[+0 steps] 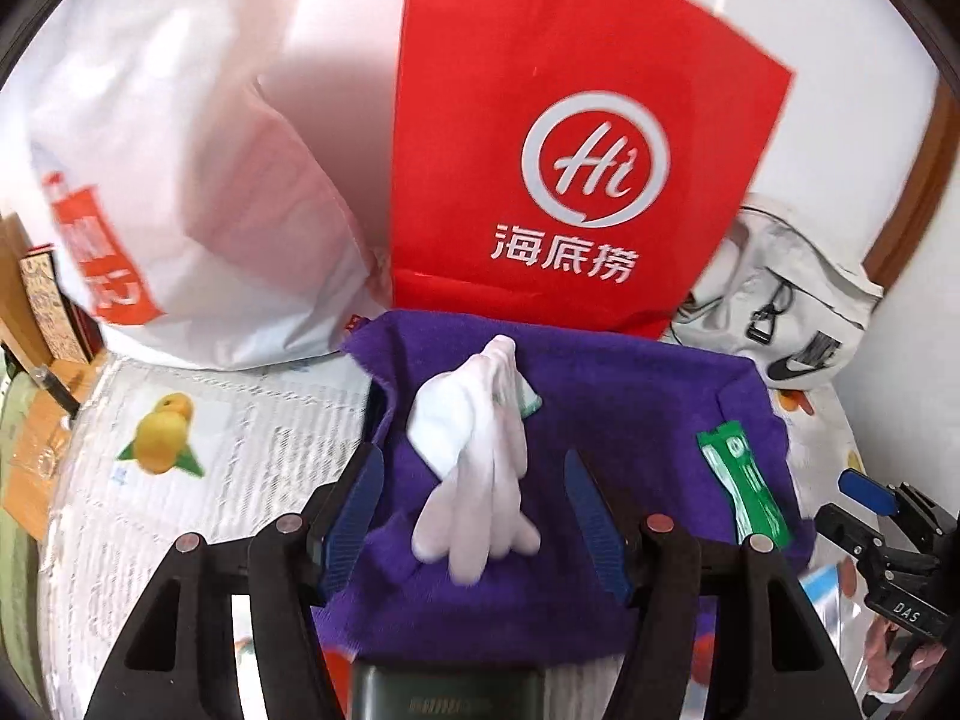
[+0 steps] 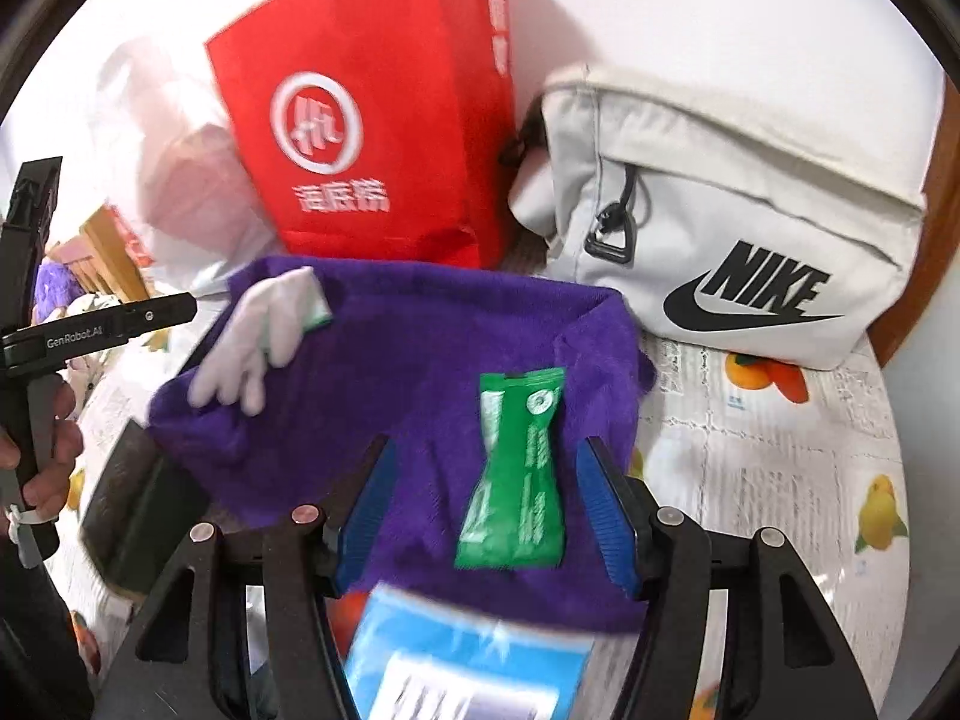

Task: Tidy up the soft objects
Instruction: 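Move the right tool to the mesh bag while the left tool returns to the bed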

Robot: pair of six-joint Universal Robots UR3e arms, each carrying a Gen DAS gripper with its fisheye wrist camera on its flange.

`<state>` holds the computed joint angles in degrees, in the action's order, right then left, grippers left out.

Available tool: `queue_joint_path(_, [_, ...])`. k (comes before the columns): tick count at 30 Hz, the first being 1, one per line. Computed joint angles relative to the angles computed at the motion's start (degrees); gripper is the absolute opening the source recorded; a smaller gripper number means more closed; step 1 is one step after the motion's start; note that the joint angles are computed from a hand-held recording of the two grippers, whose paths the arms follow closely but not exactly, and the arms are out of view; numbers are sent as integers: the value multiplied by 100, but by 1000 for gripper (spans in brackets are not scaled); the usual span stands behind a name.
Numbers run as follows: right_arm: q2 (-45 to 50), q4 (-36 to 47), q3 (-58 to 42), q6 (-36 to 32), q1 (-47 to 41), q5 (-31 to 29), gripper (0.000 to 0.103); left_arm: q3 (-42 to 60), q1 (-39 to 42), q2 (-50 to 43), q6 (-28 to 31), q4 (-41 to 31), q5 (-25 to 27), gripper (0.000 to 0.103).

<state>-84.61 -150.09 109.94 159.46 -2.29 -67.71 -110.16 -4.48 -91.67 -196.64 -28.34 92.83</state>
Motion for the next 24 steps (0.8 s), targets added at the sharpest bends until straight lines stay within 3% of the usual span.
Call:
queue_joint_path(5, [-1430, 523, 985, -1, -212, 307, 62, -806, 0, 1161, -65, -368, 97, 61])
queue_joint_path(8, [-2493, 920, 1697, -117, -385, 565, 70, -1312, 44, 1924, -113, -653, 28, 61])
queue_joint_path(13, [-4412, 2618, 2532, -933, -1015, 1381, 75, -2082, 95, 3144, -221, -1105, -1, 61])
queue_joint_path(16, [-5278, 3488, 2748, -1289, -961, 1360, 78, -2460, 140, 3857, -235, -1485, 1, 61])
queue_joint_path(19, [-5968, 3684, 3076, -1309, -709, 1246, 79, -2881, 335, 4705, -202, -1890, -190, 61])
queue_joint_path(21, [-6357, 3750, 3343, -1291, -600, 1244, 86, -3171, 542, 5310, -95, -2152, -388, 61])
queue_joint_path(24, [-6091, 2737, 3815, -797, 56, 806, 87, -3516, 800, 6037, 40, -2646, -592, 61])
